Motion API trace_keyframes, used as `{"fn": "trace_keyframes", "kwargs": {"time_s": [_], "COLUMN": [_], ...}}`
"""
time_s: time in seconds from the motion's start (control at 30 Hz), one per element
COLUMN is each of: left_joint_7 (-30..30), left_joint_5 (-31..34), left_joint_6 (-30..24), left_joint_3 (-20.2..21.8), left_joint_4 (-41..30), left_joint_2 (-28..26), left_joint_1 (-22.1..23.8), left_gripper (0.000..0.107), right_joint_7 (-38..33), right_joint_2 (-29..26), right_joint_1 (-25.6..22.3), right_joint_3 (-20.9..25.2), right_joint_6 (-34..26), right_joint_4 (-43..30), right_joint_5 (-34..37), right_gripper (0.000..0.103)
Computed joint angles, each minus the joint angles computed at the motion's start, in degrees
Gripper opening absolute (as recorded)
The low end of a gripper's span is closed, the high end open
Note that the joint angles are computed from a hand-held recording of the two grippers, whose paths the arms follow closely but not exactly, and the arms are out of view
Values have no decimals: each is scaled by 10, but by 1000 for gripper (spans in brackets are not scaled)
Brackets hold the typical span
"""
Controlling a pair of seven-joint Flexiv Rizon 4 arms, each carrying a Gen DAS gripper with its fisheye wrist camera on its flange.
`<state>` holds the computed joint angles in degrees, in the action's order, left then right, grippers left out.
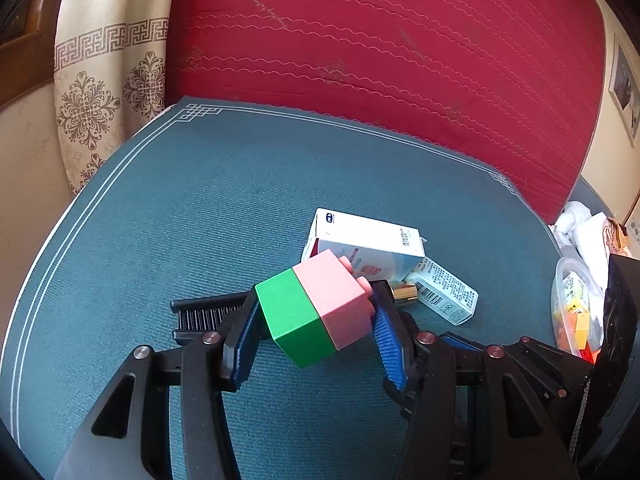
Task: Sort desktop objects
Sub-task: 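Grasp the teal plastic case with right tool, then carry the green-pink block and teal case over the clear bowl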
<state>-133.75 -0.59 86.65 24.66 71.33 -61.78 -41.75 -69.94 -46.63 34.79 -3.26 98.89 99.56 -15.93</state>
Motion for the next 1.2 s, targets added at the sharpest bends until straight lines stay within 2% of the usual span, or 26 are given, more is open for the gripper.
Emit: {"fn": "trace_keyframes", "kwargs": {"time_s": [0.07, 0.13, 0.63, 1.0, 1.2], "left_joint_7": [-1, -3, -20, -17, -21], "left_joint_5": [1, 3, 64, 127, 152], "left_joint_6": [-2, -6, -45, -66, -80], "left_joint_3": [2, 6, 26, 5, -5], "left_joint_4": [0, -3, -46, -82, -92], "left_joint_2": [0, -1, -9, -10, -7], "left_joint_1": [-3, -6, -29, -36, -40], "left_gripper": [55, 55, 55, 55, 55], "right_joint_7": [5, 7, 11, 8, 2], "right_joint_2": [0, 1, 47, 84, 95], "right_joint_1": [11, 10, 56, 116, 125], "right_joint_3": [-14, -15, -62, -120, -130], "right_joint_6": [4, 7, 51, 89, 97], "right_joint_4": [4, 8, 107, 171, 191], "right_joint_5": [6, 10, 78, 165, 198], "right_gripper": [47, 43, 43, 43, 43]}}
